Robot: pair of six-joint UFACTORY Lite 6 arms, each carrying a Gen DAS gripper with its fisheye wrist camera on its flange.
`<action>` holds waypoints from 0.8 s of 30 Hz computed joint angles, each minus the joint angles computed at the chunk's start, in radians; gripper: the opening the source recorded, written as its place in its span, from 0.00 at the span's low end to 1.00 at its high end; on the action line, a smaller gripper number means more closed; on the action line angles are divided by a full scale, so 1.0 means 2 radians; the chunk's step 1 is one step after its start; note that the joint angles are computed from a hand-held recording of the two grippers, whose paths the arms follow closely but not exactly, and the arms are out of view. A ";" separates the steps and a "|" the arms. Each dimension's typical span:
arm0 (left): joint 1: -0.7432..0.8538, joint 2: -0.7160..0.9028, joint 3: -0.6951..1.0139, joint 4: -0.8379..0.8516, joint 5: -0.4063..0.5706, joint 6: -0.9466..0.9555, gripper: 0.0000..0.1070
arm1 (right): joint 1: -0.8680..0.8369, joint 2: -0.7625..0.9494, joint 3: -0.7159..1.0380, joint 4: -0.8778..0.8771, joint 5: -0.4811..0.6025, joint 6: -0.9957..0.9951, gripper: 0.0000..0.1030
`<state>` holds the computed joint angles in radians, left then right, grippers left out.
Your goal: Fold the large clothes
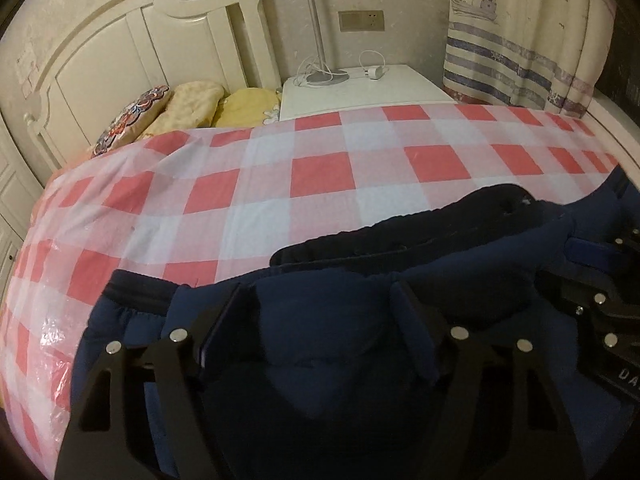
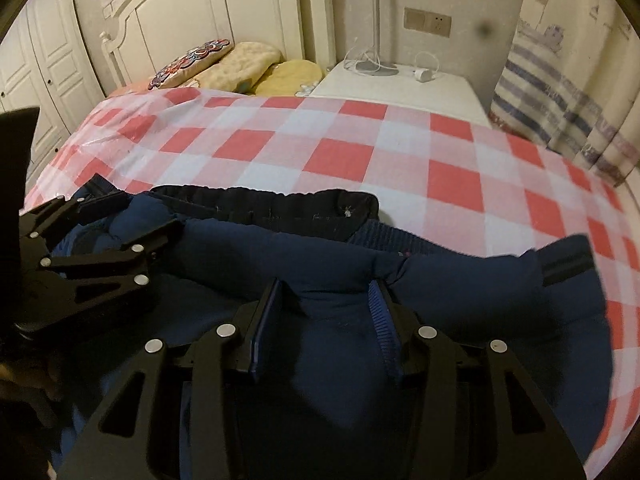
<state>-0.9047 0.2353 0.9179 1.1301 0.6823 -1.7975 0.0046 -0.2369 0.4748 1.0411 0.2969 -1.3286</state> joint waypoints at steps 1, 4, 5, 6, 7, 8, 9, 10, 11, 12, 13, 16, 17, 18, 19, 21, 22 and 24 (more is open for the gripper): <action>-0.001 0.005 -0.002 0.011 0.000 -0.014 0.70 | -0.001 0.002 -0.001 0.015 0.001 -0.015 0.47; -0.003 0.010 -0.004 0.025 -0.001 -0.035 0.72 | 0.001 -0.004 -0.013 0.054 -0.006 -0.053 0.47; -0.003 0.009 -0.006 0.027 -0.002 -0.039 0.72 | 0.007 -0.005 -0.016 0.060 -0.014 -0.057 0.47; -0.003 0.010 -0.006 0.029 -0.002 -0.042 0.73 | 0.014 -0.006 -0.017 0.061 -0.023 -0.057 0.47; -0.002 0.011 -0.006 0.031 -0.003 -0.045 0.73 | 0.021 -0.008 -0.020 0.063 -0.032 -0.058 0.47; -0.002 0.012 -0.006 0.032 -0.002 -0.046 0.74 | 0.026 -0.009 -0.023 0.069 -0.040 -0.063 0.47; -0.001 0.014 -0.006 0.033 -0.003 -0.047 0.74 | 0.030 -0.009 -0.025 0.079 -0.045 -0.072 0.48; -0.002 0.014 -0.006 0.033 -0.003 -0.048 0.74 | 0.031 -0.008 -0.025 0.086 -0.047 -0.080 0.48; -0.001 0.015 -0.005 0.032 -0.003 -0.048 0.75 | 0.029 -0.006 -0.024 0.093 -0.046 -0.087 0.48; 0.000 0.016 -0.005 0.032 -0.003 -0.048 0.75 | 0.028 -0.006 -0.024 0.098 -0.044 -0.091 0.48; 0.002 0.015 -0.006 0.032 -0.006 -0.048 0.76 | 0.026 -0.004 -0.023 0.104 -0.041 -0.097 0.48; 0.014 0.007 -0.014 0.037 -0.027 -0.055 0.79 | 0.016 0.002 -0.020 0.115 -0.029 -0.111 0.48; 0.021 0.002 -0.021 0.040 -0.038 -0.060 0.81 | 0.011 0.005 -0.017 0.115 -0.023 -0.112 0.48; 0.028 -0.004 -0.027 0.042 -0.050 -0.065 0.82 | 0.007 0.006 -0.016 0.115 -0.018 -0.113 0.48; 0.031 -0.007 -0.030 0.042 -0.056 -0.066 0.83 | 0.003 0.006 -0.016 0.118 -0.014 -0.116 0.48; 0.036 -0.011 -0.031 0.034 -0.067 -0.054 0.86 | -0.001 0.005 -0.016 0.113 -0.009 -0.112 0.48; 0.045 -0.021 -0.033 0.015 -0.082 -0.023 0.87 | -0.005 0.006 -0.012 0.093 -0.002 -0.094 0.48; 0.055 -0.037 -0.035 -0.035 -0.085 0.038 0.89 | -0.032 0.018 0.009 0.037 0.044 -0.045 0.53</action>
<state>-0.7940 0.1617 0.8486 1.0601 0.5131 -1.7224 -0.0586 -0.2008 0.4938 1.1148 0.3842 -1.4186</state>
